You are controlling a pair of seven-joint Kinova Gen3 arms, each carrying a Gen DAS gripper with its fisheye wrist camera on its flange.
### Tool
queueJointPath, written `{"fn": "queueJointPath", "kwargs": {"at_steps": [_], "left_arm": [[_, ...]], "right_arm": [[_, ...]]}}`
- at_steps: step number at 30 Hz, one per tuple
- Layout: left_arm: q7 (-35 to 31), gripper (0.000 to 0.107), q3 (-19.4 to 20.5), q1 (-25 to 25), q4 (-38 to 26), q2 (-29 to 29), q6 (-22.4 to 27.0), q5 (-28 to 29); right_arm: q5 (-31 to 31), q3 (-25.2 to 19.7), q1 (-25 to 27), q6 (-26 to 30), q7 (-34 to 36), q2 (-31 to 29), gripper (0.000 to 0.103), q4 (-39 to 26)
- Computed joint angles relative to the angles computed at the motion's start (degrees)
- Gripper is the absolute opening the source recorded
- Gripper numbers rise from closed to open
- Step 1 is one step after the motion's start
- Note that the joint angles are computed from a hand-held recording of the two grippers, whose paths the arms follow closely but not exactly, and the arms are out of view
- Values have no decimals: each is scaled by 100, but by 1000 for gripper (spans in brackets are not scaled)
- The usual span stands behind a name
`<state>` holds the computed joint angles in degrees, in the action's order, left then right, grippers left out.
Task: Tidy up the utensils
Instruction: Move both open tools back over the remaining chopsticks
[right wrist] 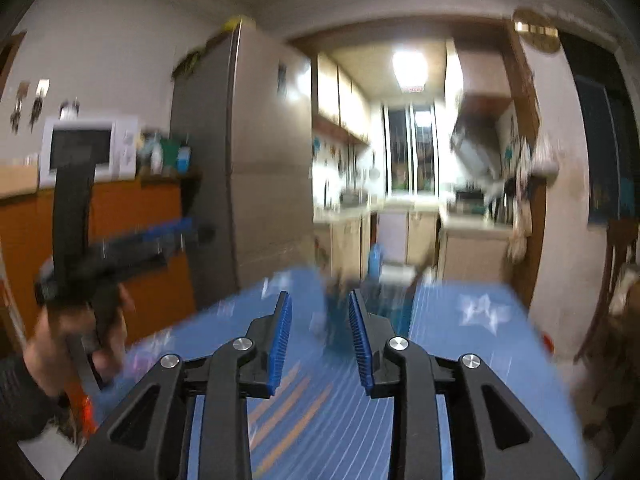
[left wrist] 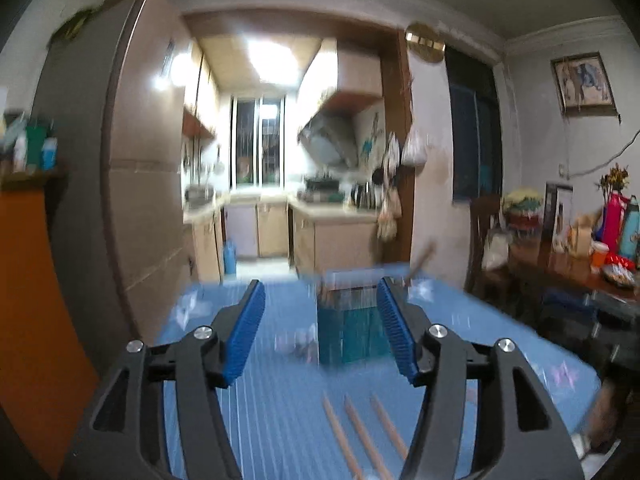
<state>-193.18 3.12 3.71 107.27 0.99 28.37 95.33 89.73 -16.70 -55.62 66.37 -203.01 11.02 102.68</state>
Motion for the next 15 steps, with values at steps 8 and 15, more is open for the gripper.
{"fn": "queueJointPath", "kwargs": {"at_steps": [8,15], "left_arm": [[257,55,-151,-208,1039,-36,189,-902],[-220,49,-142,-307,1399,173,500,-1080]], "right_arm": [[-842,22,-844,128,-1059,1081,31,-162],[-1182,375,-1230,151,-1043,1338,31,-388]]}}
